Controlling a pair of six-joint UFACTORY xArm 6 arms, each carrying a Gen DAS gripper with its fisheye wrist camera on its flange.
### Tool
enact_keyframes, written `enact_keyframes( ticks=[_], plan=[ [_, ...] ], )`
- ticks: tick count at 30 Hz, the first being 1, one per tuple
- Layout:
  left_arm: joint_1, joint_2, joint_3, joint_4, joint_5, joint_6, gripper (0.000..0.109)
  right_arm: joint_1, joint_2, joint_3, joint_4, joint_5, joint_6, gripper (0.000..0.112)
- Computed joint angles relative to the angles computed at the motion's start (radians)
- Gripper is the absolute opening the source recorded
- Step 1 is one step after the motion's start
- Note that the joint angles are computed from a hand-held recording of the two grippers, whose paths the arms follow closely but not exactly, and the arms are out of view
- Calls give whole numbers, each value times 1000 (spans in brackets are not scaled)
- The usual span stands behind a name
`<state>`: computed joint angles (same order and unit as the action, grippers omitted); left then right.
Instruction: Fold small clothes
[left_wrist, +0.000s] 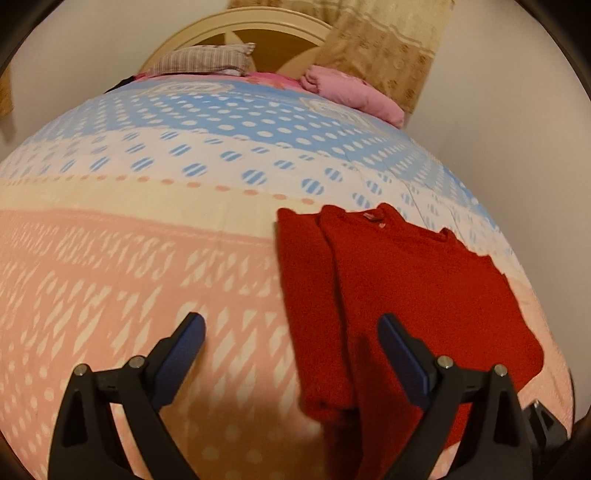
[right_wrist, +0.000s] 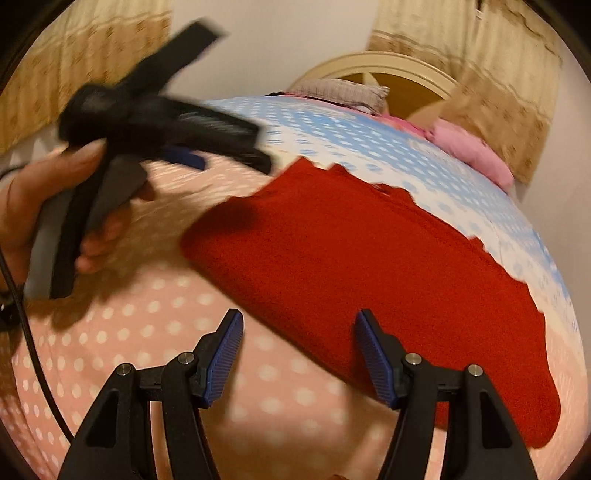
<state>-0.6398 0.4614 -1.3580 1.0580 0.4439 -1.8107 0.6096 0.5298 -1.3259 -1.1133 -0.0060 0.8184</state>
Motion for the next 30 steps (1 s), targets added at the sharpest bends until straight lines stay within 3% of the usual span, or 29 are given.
enact_keyframes(
  ticks=[4,10,18,20,23,26,28,30],
  plan=[
    [27,53,-43,-74,-48,66,97,38,24,-56,-126,46,85,64],
    [65,98,-75,-99,-145,85,95,70,49,-98,-166,107,106,64],
    [105,147,-110,-142,-301,147,63,86,76,-152,-234,128,143,64],
    [106,155,-119,-171,-308,180,61,90,80,-157,-245,132,145,64],
    [112,163,-127,-174,-321,190,47,92,90,-163,-194,130,85,55],
    [118,172,-123,-245,-364,261,23,88,99,-157,-72,109,-38,33],
    [119,173,-126,-262,-371,274,20,83,91,-148,-74,87,-39,15],
    [118,175,-128,-297,-379,304,19,77,85,-144,-93,65,-16,10]
  ],
)
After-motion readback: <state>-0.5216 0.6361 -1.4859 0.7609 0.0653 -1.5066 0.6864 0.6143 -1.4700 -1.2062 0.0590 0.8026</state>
